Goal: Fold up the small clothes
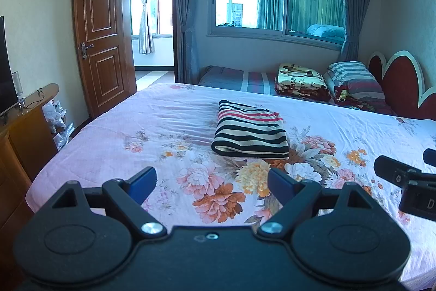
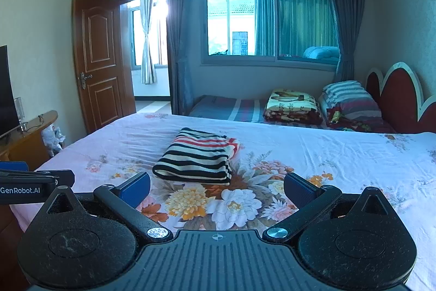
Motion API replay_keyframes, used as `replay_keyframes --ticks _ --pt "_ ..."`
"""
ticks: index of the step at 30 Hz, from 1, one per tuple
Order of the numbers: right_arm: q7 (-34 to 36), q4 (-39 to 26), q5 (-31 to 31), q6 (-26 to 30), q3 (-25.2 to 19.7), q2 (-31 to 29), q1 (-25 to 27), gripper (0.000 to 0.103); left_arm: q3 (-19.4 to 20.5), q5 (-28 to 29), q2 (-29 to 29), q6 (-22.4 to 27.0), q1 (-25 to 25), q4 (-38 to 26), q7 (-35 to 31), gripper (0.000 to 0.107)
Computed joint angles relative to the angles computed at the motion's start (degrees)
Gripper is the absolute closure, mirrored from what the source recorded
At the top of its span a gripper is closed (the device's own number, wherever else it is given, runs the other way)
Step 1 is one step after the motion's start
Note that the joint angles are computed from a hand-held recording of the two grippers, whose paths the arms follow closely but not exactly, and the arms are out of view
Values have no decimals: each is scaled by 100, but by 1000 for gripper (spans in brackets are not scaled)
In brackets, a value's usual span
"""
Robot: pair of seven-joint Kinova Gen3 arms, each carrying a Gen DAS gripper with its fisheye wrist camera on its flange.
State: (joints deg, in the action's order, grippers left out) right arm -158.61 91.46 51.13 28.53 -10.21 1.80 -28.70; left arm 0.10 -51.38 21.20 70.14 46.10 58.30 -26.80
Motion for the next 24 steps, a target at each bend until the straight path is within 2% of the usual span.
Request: replay_keyframes --ticks 24 --pt "75 -89 -42 7 90 116 -111 0 -38 89 41 -38 -24 -92 -159 19"
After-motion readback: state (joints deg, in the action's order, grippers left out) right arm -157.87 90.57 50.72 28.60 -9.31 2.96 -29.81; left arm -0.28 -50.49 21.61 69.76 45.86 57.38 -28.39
